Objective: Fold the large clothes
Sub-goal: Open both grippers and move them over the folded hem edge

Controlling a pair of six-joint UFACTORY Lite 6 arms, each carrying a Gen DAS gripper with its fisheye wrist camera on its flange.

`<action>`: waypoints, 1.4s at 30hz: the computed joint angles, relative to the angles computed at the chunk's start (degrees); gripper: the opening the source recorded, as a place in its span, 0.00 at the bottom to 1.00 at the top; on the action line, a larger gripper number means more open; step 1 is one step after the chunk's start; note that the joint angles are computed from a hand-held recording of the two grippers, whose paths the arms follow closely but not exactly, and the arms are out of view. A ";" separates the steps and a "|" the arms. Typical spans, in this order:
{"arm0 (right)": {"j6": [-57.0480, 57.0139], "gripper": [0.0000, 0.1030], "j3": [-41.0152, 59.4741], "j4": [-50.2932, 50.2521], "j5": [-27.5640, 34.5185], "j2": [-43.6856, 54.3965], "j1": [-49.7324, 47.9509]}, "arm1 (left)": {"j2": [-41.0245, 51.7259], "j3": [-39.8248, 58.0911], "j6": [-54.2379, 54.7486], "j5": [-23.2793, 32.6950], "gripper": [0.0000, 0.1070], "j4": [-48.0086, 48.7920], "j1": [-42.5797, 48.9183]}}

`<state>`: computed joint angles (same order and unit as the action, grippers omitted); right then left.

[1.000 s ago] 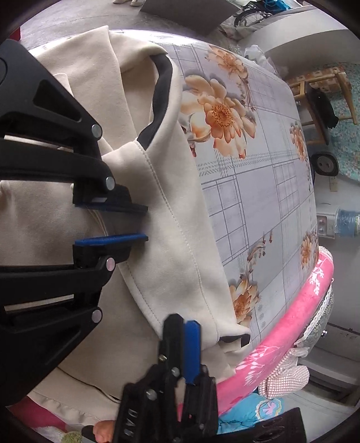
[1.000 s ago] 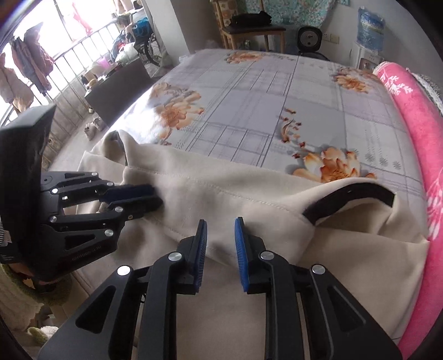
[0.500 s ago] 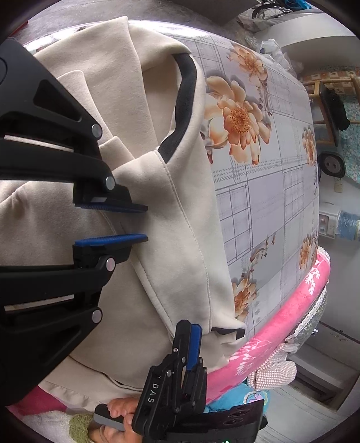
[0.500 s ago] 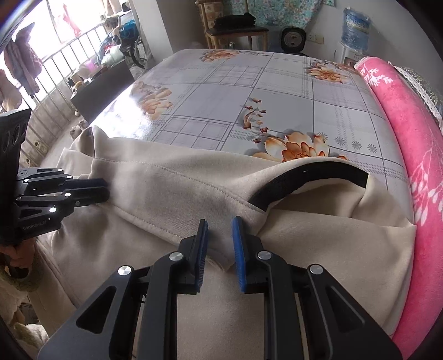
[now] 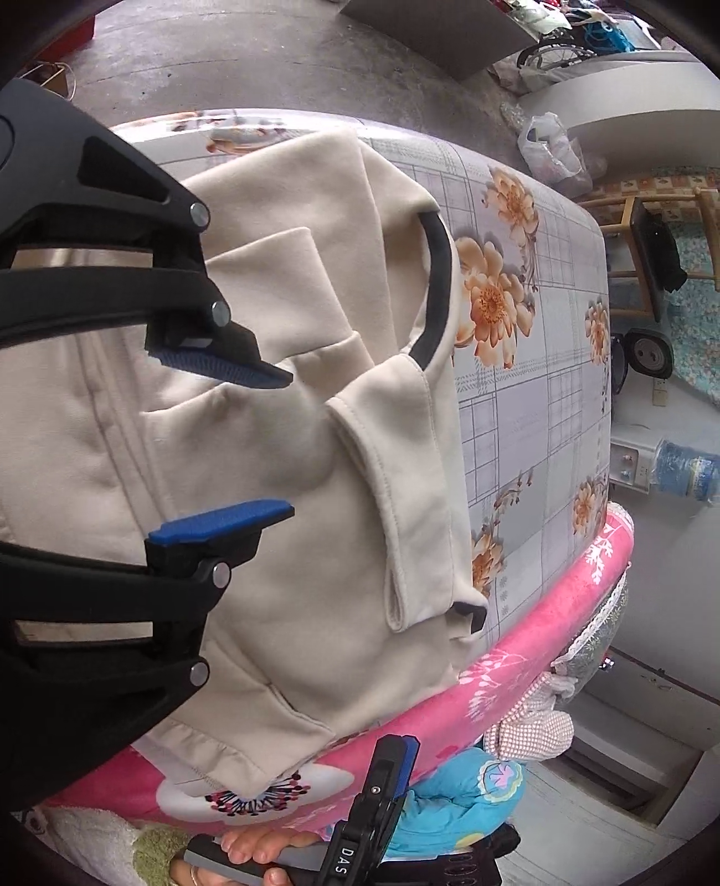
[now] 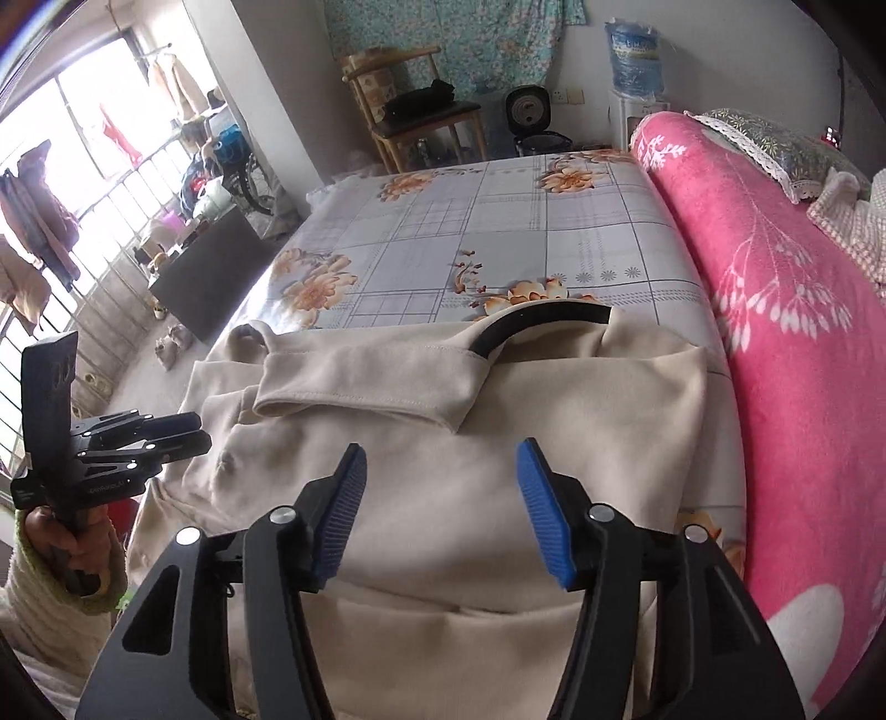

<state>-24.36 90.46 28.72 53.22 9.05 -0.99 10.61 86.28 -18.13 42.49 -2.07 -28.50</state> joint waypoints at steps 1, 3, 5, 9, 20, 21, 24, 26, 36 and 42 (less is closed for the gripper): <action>-0.42 0.62 -2.42 0.47 -0.11 -2.45 0.12 | -2.62 -2.55 -1.61 -0.23 0.42 1.19 -1.06; -0.36 0.65 -8.37 0.20 -0.99 -8.02 1.31 | -7.65 -7.59 -6.21 -0.57 0.49 4.73 -4.16; 0.65 0.67 -14.39 -0.96 -2.14 -13.54 3.23 | -11.78 -12.14 -12.78 -0.14 0.59 10.29 -8.47; 5.14 0.70 -23.74 -4.06 -4.10 -21.38 8.83 | -15.81 -19.54 -25.75 3.06 0.69 20.92 -17.79; 25.42 0.74 -37.46 -20.74 -12.34 -24.34 23.78 | -17.57 -32.05 -43.95 1.61 0.81 30.41 -22.11; 27.02 0.74 -38.15 -22.26 -12.92 -23.72 24.42 | -17.75 -32.51 -44.89 1.67 0.81 31.18 -22.49; 30.47 0.79 -40.71 -27.26 -16.20 -23.64 26.78 | -18.17 -33.07 -46.43 1.54 0.81 32.32 -23.00; 33.78 0.80 -40.61 -30.66 -16.24 -23.32 28.32 | -19.72 -33.96 -46.84 1.42 0.81 32.08 -22.82; 35.67 0.83 -38.20 -30.66 -16.25 -20.90 30.14 | -35.11 -42.62 -54.40 7.26 0.81 37.31 -25.80; 37.47 0.85 -38.83 -32.18 -17.25 -20.98 31.11 | -45.26 -47.71 -56.99 14.68 0.81 39.15 -28.56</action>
